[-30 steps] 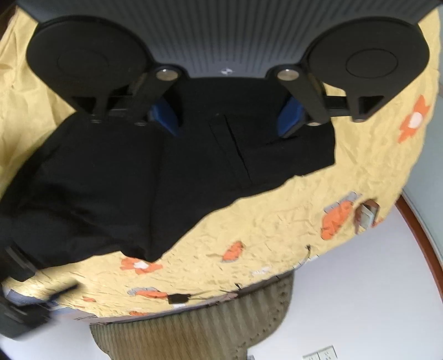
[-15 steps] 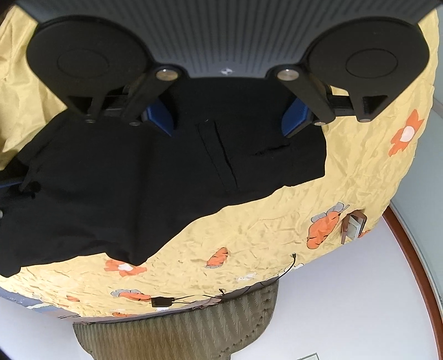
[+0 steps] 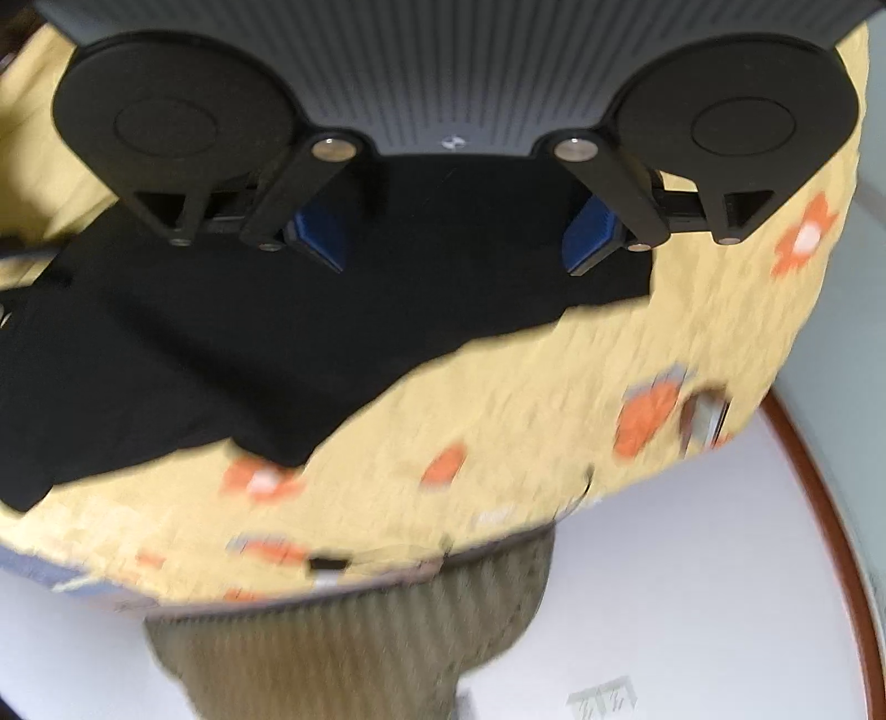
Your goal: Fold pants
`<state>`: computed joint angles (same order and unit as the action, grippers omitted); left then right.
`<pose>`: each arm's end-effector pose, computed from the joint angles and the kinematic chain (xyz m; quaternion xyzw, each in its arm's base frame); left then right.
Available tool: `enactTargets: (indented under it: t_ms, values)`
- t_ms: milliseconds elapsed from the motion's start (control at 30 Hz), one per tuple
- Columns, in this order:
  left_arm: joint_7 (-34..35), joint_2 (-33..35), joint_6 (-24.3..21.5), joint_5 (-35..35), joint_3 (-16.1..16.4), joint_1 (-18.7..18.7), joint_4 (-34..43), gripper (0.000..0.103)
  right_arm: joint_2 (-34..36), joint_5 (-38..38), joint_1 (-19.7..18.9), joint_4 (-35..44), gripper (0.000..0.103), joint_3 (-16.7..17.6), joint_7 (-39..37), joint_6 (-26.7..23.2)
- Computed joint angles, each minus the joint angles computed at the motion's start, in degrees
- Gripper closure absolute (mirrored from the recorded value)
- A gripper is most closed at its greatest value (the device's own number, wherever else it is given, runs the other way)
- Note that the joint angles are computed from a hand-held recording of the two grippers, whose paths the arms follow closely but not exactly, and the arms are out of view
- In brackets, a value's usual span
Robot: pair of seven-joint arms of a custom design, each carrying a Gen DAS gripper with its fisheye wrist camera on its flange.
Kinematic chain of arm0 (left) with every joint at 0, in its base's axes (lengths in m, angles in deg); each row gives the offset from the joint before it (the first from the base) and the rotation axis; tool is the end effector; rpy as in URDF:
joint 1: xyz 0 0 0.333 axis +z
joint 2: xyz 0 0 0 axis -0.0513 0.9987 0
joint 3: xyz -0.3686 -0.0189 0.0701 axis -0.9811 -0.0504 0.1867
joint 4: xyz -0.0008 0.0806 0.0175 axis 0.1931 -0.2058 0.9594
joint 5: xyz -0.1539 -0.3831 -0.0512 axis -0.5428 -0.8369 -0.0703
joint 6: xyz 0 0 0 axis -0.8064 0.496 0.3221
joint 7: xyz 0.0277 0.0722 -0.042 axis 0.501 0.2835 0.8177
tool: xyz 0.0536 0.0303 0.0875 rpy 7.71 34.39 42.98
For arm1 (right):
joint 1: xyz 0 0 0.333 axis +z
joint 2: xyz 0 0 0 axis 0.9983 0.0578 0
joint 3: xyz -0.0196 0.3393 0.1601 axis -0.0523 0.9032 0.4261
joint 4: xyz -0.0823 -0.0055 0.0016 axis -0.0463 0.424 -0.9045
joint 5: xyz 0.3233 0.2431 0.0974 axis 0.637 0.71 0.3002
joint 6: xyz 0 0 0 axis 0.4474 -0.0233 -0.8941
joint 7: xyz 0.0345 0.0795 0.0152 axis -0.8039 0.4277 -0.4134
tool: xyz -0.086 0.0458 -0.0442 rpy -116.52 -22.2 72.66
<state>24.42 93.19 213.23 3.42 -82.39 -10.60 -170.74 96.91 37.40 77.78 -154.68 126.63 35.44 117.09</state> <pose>0.6194 -0.1760 0.4042 -0.6128 0.6458 -0.2204 0.3986 0.6530 0.2832 0.3778 -0.8982 0.0360 -0.3220 0.2972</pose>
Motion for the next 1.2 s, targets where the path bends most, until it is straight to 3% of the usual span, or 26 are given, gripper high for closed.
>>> enactTargets:
  t_ms: [67, 133, 200, 267, 333, 400, 433, 533, 600, 633, 700, 800, 833, 867, 967, 1033, 1100, 1133, 1200]
  values:
    - [-1.68, 0.94, 0.77, 2.20, -0.55, -0.81, 2.26, 0.013, -0.19, 1.84, -7.15, -1.50, 0.089, 6.54, 2.18, -0.38]
    - [-0.64, 3.13, 2.90, 2.23, -1.16, -1.46, 5.50, 0.013, -0.89, 5.21, -11.51, -2.37, 0.089, 8.95, 7.23, 1.33]
    - [0.48, 6.06, 4.70, 1.77, -1.45, -2.61, 9.25, 0.012, -2.48, 9.77, -10.63, -2.49, 0.089, 4.97, 13.99, 4.69]
    - [1.76, 8.96, 6.08, 0.21, -1.25, -3.96, 12.75, 0.012, -4.35, 17.21, -5.26, -1.33, 0.088, -4.24, 20.91, 6.91]
    - [3.41, 11.82, 6.61, -2.61, -0.92, -5.59, 15.99, 0.013, -4.32, 24.73, -2.56, 0.80, 0.088, -10.76, 28.25, 8.10]
    - [6.18, 14.24, 6.27, -6.76, -0.83, -6.97, 18.45, 0.013, -4.03, 30.62, -1.38, 3.71, 0.088, -15.69, 35.08, 4.73]
    - [8.44, 15.32, 5.74, -9.51, -1.05, -7.53, 19.41, 0.013, -3.28, 33.53, -2.98, 5.29, 0.088, -15.58, 37.07, 3.36]
    - [14.86, 17.63, 4.83, -16.62, -1.68, -8.52, 21.31, 0.013, 0.32, 32.88, -12.44, 8.66, 0.085, -8.52, 44.83, 1.26]
    - [17.41, 18.29, 4.55, -19.31, -1.37, -9.31, 21.82, 0.013, 4.75, 32.29, -20.35, 11.76, 0.080, -0.26, 46.99, -0.36]
    - [18.19, 18.59, 4.19, -20.29, -0.96, -9.91, 22.15, 0.013, 6.94, 32.56, -22.55, 13.54, 0.075, 2.16, 48.60, -1.10]
    - [20.44, 19.08, 3.82, -22.72, -0.47, -10.66, 22.71, 0.013, 9.39, 33.48, -23.83, 16.04, 0.072, 3.39, 51.27, -2.49]
    - [23.15, 19.63, 3.51, -25.64, 0.58, -12.00, 23.37, 0.012, 9.51, 33.85, -18.75, 19.25, 0.068, -4.03, 59.28, -5.33]
    - [23.78, 19.92, 3.31, -25.96, 1.28, -12.77, 23.83, 0.012, 10.23, 35.27, -18.41, 20.31, 0.068, -4.07, 59.40, -5.71]
    - [24.10, 20.17, 3.19, -26.16, 2.09, -13.62, 24.24, 0.012, 10.99, 40.22, -19.52, 20.94, 0.068, -2.10, 55.50, -5.62]
    - [26.47, 21.01, 3.83, -28.74, 3.24, -14.81, 25.24, 0.012, 17.21, 42.65, -25.87, 23.46, 0.068, 8.37, 53.25, -2.56]
    - [28.17, 21.52, 3.98, -30.51, 4.00, -15.62, 25.80, 0.012, 18.74, 42.59, -26.29, 24.60, 0.070, 9.29, 54.45, -1.68]
    - [29.32, 21.95, 3.93, -31.49, 5.02, -16.64, 26.27, 0.011, 20.04, 40.95, -27.51, 24.71, 0.089, 11.28, 54.67, -0.08]
    - [29.90, 22.12, 4.10, -31.96, 5.32, -16.93, 26.42, 0.011, 19.75, 40.16, -27.02, 24.71, 0.096, 10.55, 55.26, 0.32]
    - [30.59, 22.43, 4.65, -32.84, 5.90, -17.33, 26.65, 0.011, 20.33, 37.88, -28.11, 24.07, 0.099, 12.25, 55.43, 1.86]
